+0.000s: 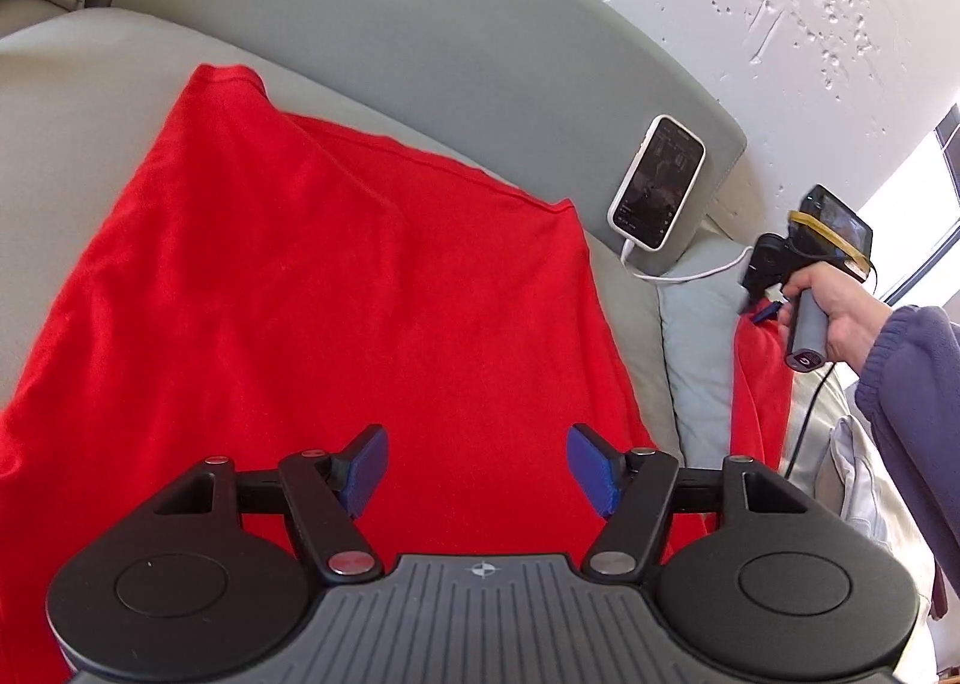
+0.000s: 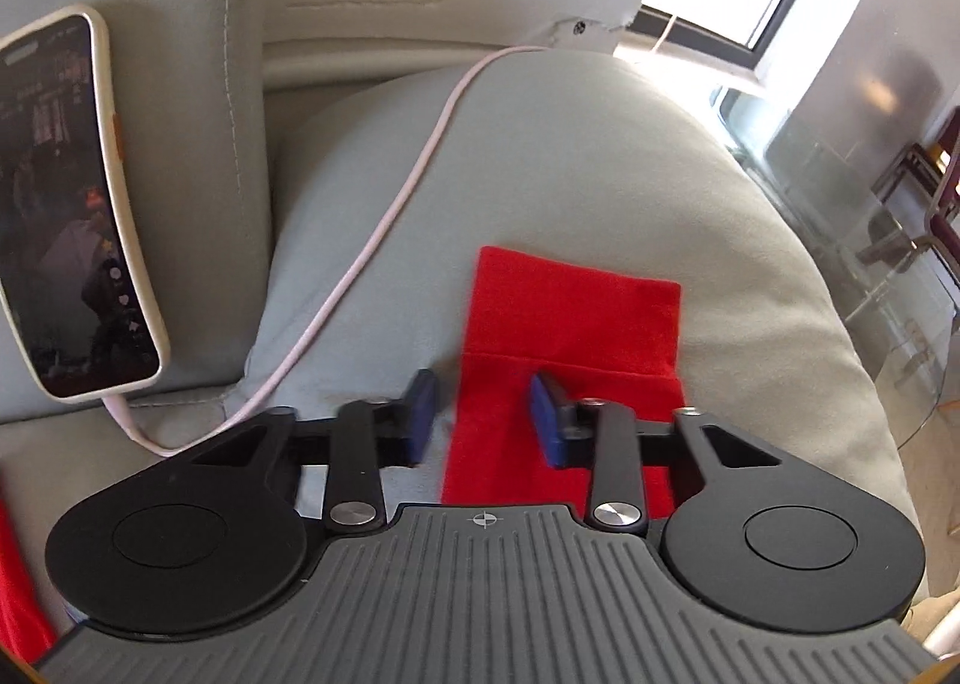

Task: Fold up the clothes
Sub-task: 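Grasp a sleeve cuff with the right gripper and lift it up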

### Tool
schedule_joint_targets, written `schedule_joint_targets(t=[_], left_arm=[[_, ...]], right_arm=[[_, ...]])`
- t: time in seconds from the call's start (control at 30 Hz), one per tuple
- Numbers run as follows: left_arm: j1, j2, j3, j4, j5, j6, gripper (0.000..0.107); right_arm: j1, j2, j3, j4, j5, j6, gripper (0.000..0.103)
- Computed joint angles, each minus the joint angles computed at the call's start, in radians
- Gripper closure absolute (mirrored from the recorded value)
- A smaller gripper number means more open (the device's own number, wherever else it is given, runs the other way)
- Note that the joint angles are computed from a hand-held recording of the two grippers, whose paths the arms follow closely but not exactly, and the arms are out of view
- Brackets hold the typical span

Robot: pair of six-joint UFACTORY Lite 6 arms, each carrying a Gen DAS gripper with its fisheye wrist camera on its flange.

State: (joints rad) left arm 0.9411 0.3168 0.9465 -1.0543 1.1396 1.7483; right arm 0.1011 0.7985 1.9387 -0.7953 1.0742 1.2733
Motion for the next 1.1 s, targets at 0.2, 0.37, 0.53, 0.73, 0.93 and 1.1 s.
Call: schedule_joint_targets(t=[0.2, 0.37, 0.53, 0.73, 0.93, 1.1], left_arm=[[0.09, -0.075, 0.025, 0.016, 0.132, -0.049, 0.044], [0.247, -0.134, 0.077, 0.085, 0.372, -0.077, 0.044], [0.393, -0.144, 0.144, 0.17, 0.591, -0.055, 0.044], [0.487, -0.218, 0.126, 0.243, 0.723, 0.02, 0.044], [0.519, -0.34, 0.019, 0.327, 0.76, 0.1, 0.044], [0.508, -0.412, -0.069, 0.376, 0.722, 0.145, 0.043]], right_arm=[[0.033, -0.447, -0.402, -0.102, -0.182, 0.158, 0.102], [0.126, -0.789, -0.494, -0.098, -0.189, 0.101, 0.102], [0.16, -1.079, -0.503, -0.022, -0.201, 0.027, 0.102], [0.265, -1.296, -0.46, -0.015, -0.056, -0.011, 0.102], [-0.007, -1.469, -0.62, 0.21, -0.145, -0.253, 0.102], [-0.51, -1.567, -0.874, 0.706, -0.397, -0.694, 0.101]])
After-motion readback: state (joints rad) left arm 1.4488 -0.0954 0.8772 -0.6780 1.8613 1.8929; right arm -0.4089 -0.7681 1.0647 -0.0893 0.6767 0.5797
